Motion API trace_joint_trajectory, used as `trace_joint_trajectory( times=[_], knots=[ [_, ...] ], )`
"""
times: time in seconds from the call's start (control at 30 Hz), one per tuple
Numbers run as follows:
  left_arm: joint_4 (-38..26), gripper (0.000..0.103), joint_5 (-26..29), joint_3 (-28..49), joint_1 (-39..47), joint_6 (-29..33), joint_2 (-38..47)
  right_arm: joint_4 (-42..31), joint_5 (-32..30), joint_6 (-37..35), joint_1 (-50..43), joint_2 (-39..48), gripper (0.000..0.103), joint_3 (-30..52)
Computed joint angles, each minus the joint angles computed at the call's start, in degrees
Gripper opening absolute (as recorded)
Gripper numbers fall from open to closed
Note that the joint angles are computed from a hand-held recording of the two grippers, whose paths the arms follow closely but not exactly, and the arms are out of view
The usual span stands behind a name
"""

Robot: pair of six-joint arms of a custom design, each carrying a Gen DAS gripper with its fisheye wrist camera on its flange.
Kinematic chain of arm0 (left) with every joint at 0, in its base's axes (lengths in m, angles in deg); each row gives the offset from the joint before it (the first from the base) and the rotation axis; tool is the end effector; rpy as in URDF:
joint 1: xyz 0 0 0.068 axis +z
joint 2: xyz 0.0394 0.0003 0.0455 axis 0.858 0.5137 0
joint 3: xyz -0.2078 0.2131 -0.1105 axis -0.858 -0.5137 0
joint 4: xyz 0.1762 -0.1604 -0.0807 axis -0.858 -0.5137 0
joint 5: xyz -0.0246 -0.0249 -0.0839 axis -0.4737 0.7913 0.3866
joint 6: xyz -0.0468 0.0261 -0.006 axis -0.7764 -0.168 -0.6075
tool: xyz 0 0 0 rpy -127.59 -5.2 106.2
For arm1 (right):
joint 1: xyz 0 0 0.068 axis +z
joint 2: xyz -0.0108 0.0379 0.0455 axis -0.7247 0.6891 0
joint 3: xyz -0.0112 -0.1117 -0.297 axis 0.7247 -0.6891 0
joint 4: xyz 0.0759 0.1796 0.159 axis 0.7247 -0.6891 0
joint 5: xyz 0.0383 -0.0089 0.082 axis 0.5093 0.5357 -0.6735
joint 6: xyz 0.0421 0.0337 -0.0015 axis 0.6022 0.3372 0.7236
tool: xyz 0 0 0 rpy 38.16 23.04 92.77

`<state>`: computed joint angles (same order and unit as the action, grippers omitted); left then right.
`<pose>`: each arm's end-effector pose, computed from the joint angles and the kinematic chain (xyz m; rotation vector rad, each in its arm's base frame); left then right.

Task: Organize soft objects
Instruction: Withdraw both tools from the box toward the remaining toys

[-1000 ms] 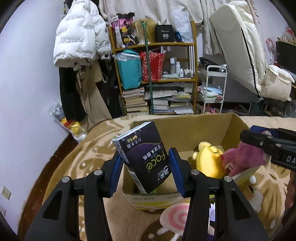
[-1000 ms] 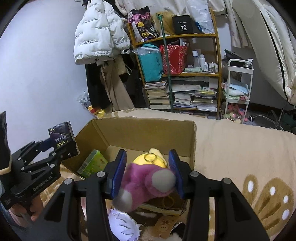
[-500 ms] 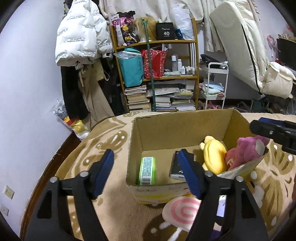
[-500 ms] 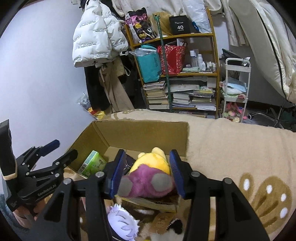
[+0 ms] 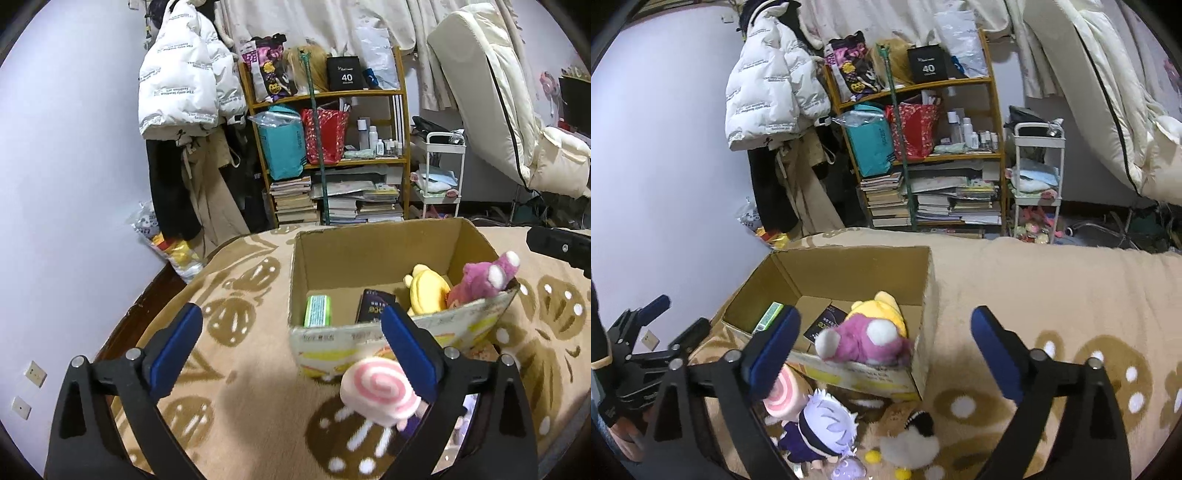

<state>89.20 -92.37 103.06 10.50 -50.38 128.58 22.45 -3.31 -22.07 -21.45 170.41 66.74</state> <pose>0.2504 -0.2467 0.1623 0.0717 2.1540 0.1775 0.2383 0.1052 0.1458 0.0061 2.1650 0.3038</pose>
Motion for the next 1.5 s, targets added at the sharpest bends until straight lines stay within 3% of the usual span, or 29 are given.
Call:
trace_joint_trajectory(
  times=[0.13, 0.43, 0.77, 1.13, 1.5],
  knots=[
    [-3.69, 0.097, 1.10, -0.98, -0.86, -3.90, -2.69, -1.45, 0.23, 0.96, 0.41, -1.64, 0.102, -0.92],
    [-11.33, 0.097, -2.06, -2.98, -4.91, -10.87, -7.00, -2.94, 2.50, 1.96, 3.93, -4.22, 0.103, -3.55],
    [-15.50, 0.097, -3.02, -2.77, -7.33, -13.83, -7.34, -5.89, 4.33, 3.43, 7.13, -6.20, 0.103, -4.92],
    [-15.22, 0.097, -3.14, -2.42, -7.47, -14.50, -5.74, -7.96, 4.65, 4.62, 7.15, -4.98, 0.103, -4.63],
    [-9.56, 0.097, 0.21, -2.17, -5.37, -11.31, -1.93, -9.47, 5.02, 4.57, 6.06, -0.50, 0.103, -2.12]
  ],
)
